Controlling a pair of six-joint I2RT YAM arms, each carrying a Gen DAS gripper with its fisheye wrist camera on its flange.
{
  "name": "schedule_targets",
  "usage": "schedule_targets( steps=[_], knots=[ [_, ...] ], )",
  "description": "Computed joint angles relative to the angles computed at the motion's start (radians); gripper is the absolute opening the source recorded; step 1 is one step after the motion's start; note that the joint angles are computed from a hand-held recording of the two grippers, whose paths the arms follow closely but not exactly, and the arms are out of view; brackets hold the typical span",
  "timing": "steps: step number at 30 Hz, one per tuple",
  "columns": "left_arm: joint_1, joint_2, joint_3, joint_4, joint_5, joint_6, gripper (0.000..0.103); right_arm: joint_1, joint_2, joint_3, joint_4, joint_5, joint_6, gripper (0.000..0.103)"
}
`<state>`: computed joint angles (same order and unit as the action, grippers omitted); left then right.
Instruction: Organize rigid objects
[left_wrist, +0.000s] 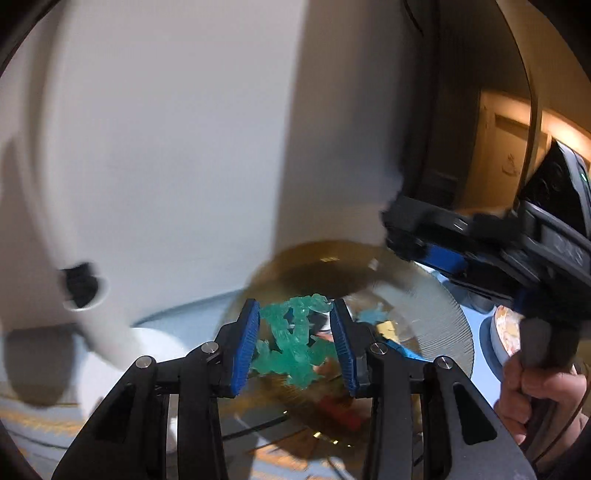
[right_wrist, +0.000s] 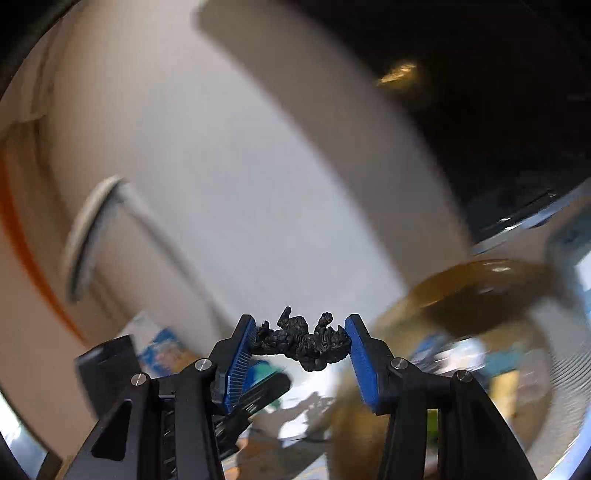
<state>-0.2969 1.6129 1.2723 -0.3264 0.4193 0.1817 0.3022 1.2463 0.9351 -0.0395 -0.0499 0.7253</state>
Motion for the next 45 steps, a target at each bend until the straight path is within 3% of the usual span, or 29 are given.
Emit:
schedule_targets(
  steps=[6, 7, 8, 9, 10, 11, 16, 19, 23, 26, 30, 33, 39, 44, 45],
  knots=[
    [-0.086, 0.128, 0.082, -0.032, -0.034, -0.009, 0.036, -0.097, 0.055, 0.004, -0.039, -0.048, -0.005, 0.050],
    [-0.093, 0.146, 0.098, -0.048, -0.038, -0.007, 0.041, -0.102, 0.058, 0.004, -0.044, -0.047, -0.003, 0.051],
    [-0.099, 0.155, 0.108, -0.059, -0.054, -0.008, 0.050, -0.110, 0.058, -0.001, -0.042, -0.048, 0.008, 0.058],
    [-0.106, 0.154, 0.105, -0.057, -0.081, -0.014, 0.076, -0.115, 0.062, -0.002, -0.034, -0.047, 0.021, 0.085],
    [-0.104, 0.155, 0.105, -0.060, -0.082, -0.014, 0.101, -0.126, 0.060, -0.005, -0.027, -0.052, 0.034, 0.102],
    [-0.102, 0.142, 0.087, -0.052, -0.074, -0.022, 0.103, -0.132, 0.043, -0.024, -0.003, -0.054, 0.055, 0.103],
    [-0.059, 0.090, 0.076, -0.112, -0.027, -0.040, 0.102, -0.159, -0.010, -0.049, -0.001, -0.108, 0.103, 0.103],
    [-0.014, 0.032, 0.052, -0.150, -0.025, -0.027, 0.102, -0.117, -0.066, -0.047, -0.055, -0.075, 0.146, 0.103],
    [0.112, -0.077, 0.003, -0.216, 0.020, 0.015, 0.102, 0.004, -0.110, -0.009, -0.158, 0.010, 0.209, 0.103],
    [0.253, -0.173, -0.034, -0.295, 0.045, 0.108, 0.102, 0.185, -0.120, 0.070, -0.328, 0.140, 0.256, 0.103],
    [0.498, -0.249, -0.104, -0.377, 0.106, 0.260, 0.102, 0.494, 0.031, 0.253, -0.601, 0.383, 0.360, 0.103],
    [0.656, -0.243, -0.166, -0.410, 0.139, 0.354, 0.102, 0.660, 0.216, 0.382, -0.750, 0.480, 0.444, 0.103],
    [0.838, -0.247, -0.354, -0.346, 0.113, 0.501, 0.102, 0.830, 0.471, 0.475, -0.841, 0.490, 0.526, 0.103],
    [0.887, -0.260, -0.452, -0.308, 0.119, 0.575, 0.102, 0.867, 0.542, 0.477, -0.807, 0.473, 0.503, 0.103],
    [0.882, -0.267, -0.471, -0.293, 0.104, 0.576, 0.102, 0.885, 0.562, 0.495, -0.829, 0.508, 0.484, 0.103]
  ],
)
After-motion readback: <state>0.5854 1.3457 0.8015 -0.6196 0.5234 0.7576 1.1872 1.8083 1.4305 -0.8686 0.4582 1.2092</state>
